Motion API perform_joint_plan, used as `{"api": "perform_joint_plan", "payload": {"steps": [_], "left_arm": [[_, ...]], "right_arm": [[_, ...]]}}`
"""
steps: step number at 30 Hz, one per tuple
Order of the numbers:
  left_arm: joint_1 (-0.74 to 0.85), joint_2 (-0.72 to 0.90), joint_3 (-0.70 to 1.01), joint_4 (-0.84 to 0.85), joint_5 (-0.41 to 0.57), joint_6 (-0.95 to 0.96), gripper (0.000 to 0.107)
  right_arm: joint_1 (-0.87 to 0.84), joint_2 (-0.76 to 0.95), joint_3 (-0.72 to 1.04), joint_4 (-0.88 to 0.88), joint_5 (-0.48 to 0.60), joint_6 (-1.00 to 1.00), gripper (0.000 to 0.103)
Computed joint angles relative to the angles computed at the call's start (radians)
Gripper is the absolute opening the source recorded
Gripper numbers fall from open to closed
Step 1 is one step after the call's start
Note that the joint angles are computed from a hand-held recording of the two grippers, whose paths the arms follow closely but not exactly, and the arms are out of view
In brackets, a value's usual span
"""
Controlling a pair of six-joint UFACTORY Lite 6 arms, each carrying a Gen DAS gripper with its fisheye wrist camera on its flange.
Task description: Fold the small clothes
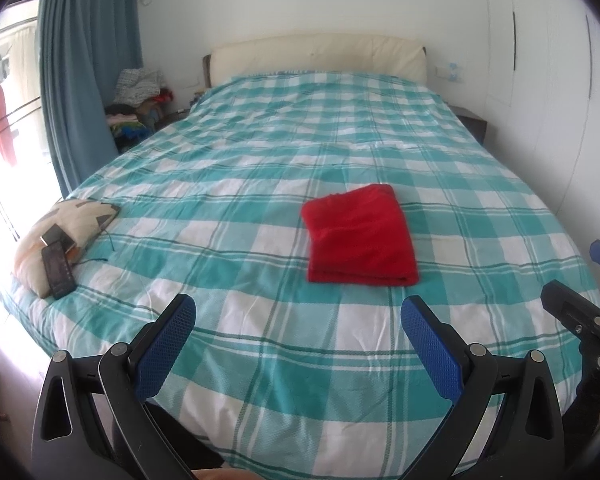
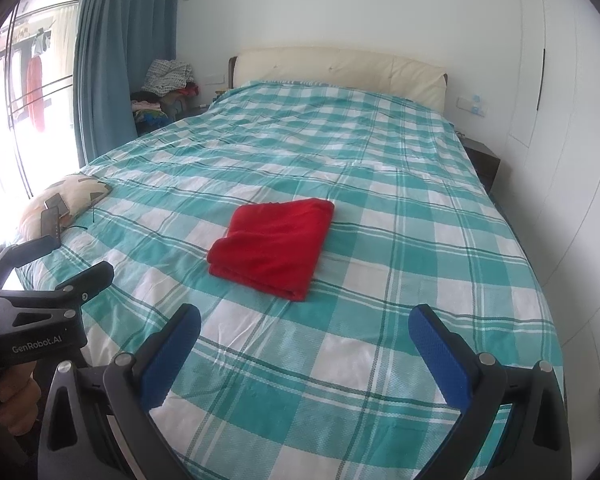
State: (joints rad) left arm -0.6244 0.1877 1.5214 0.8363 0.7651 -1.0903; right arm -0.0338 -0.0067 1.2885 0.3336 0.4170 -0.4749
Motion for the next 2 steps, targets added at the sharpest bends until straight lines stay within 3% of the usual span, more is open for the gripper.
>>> {"api": "perform_joint_plan", "payload": {"steps": [2], "left_arm": [[-0.004, 0.001, 0.002, 0.007, 0.007, -0.005, 0.103]], "right_arm": [[-0.001, 0.001, 0.0, 0.001, 0.0, -0.003, 0.102]]}}
